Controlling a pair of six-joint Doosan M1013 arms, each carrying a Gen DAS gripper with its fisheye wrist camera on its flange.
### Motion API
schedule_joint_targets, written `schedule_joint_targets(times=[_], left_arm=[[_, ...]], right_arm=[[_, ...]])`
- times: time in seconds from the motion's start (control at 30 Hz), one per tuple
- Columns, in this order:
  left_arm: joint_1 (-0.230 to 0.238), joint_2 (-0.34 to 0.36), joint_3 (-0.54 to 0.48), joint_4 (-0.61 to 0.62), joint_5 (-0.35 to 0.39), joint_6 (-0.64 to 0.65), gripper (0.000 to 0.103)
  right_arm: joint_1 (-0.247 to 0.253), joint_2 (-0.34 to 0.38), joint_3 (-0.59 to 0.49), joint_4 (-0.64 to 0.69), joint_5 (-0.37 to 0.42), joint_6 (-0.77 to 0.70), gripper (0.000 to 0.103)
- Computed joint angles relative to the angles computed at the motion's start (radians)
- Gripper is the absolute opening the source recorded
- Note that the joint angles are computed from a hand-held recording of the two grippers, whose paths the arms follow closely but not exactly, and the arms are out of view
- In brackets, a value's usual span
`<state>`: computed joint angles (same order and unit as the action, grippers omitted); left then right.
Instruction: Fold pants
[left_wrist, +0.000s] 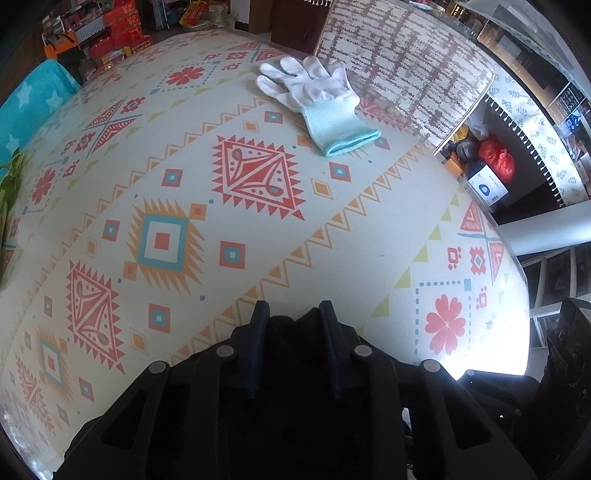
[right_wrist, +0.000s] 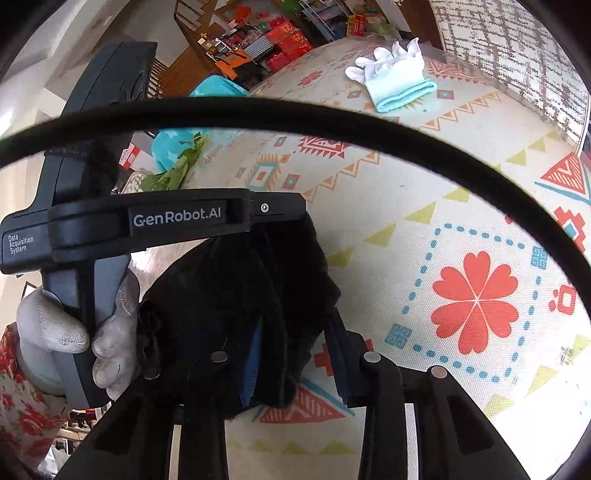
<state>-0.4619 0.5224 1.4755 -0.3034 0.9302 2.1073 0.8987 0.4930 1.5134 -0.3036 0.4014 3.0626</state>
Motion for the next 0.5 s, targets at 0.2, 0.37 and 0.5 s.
schedule_joint_targets(times=[0.2,0.37,0.5], left_arm=[[0.01,-0.016,0.012,-0.019,-0.005,0.01,0.024],[0.018,-0.024,0.017,-0.04,-0.003,0.018,0.023],[0.024,-0.027,0.017,-0.055,0.002,0.015,0.022]], right_arm=[[-0.004,-0.012,0.012,-0.011,-0.017,0.007,0.029],[-0.006,-0.02,0.019,0.002,-0.027,-0.028,0.027],[-0.001,-0.022,0.015,-0.006,0.015,-0.016,0.067]])
